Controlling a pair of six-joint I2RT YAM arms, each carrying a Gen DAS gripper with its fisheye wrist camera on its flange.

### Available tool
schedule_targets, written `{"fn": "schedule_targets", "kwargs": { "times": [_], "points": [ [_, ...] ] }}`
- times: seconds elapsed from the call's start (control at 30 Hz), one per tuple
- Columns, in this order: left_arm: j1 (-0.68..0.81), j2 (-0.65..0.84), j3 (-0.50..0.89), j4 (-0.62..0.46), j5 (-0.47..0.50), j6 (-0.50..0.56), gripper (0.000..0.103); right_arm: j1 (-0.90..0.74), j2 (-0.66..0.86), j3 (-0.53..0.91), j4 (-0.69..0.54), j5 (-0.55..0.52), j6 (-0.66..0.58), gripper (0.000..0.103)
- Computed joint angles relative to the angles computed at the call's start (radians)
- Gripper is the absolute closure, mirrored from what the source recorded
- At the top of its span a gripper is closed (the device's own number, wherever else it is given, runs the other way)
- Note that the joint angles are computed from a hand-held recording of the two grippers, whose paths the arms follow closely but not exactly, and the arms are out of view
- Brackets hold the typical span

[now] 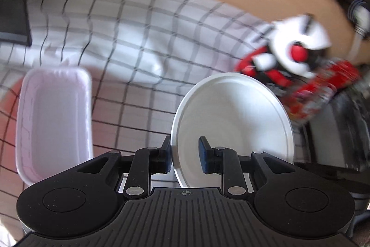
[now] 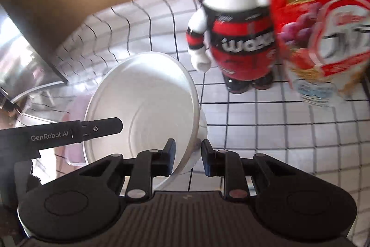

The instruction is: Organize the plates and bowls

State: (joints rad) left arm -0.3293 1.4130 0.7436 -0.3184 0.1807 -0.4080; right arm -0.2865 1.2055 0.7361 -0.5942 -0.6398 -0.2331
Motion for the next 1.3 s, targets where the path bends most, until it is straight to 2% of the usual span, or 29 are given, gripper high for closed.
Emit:
{"fn": "schedule_targets", "kwargs": {
  "times": [0.13, 0.23, 0.3, 0.37, 0.53, 0.6, 0.63, 0.67, 0.83, 0.97, 1.07, 1.17, 1.3],
  "points": [
    [-0.117, -0.092, 0.055, -0.112, -0.036, 0.006, 0.077, -0.215, -0.102, -0.007, -0.171, -0.089, -0.190, 0.079],
    [-0.198, -0.102, 0.104, -0.190, -0.019, -0.002, 0.077, -0.396, -0.104, 0.012, -0.309, -0.142, -0.354, 0.078],
    [-0.275, -0.091, 0.130, -0.224, -0.040, 0.004, 0.077, -0.505, -0.094, 0.013, -0.382, -0.155, -0.485, 0.076],
    [-0.351, -0.070, 0.130, -0.228, -0.055, 0.024, 0.077, -0.564, -0.060, -0.001, -0.393, -0.130, -0.566, 0.072],
    [-0.392, -0.002, 0.055, -0.155, 0.041, -0.013, 0.078, -0.683, -0.015, -0.070, -0.349, -0.096, -0.662, 0.070],
    [-0.407, -0.025, 0.033, -0.139, 0.017, -0.018, 0.075, -0.726, -0.011, -0.075, -0.356, -0.114, -0.700, 0.059],
    [-0.409, -0.037, 0.025, -0.135, 0.015, -0.022, 0.075, -0.742, -0.009, -0.077, -0.351, -0.122, -0.708, 0.052],
    [-0.401, -0.041, 0.020, -0.130, 0.025, -0.027, 0.075, -0.750, -0.008, -0.083, -0.340, -0.124, -0.708, 0.048],
    [-0.375, -0.028, 0.001, -0.106, 0.014, -0.054, 0.075, -0.736, 0.008, -0.118, -0.263, -0.103, -0.655, 0.048],
    [-0.377, -0.100, -0.090, -0.024, -0.011, -0.078, 0.075, -0.659, -0.022, -0.163, -0.169, -0.072, -0.561, 0.048],
    [-0.399, -0.075, -0.094, -0.051, -0.049, -0.071, 0.075, -0.582, -0.058, -0.202, -0.091, -0.005, -0.463, 0.048],
    [-0.378, -0.083, -0.136, -0.015, -0.021, -0.099, 0.071, -0.539, -0.082, -0.229, -0.029, 0.027, -0.409, 0.048],
    [-0.367, -0.156, -0.179, 0.032, -0.052, -0.126, 0.074, -0.521, -0.103, -0.227, 0.009, 0.007, -0.367, 0.047]
  ]
}}
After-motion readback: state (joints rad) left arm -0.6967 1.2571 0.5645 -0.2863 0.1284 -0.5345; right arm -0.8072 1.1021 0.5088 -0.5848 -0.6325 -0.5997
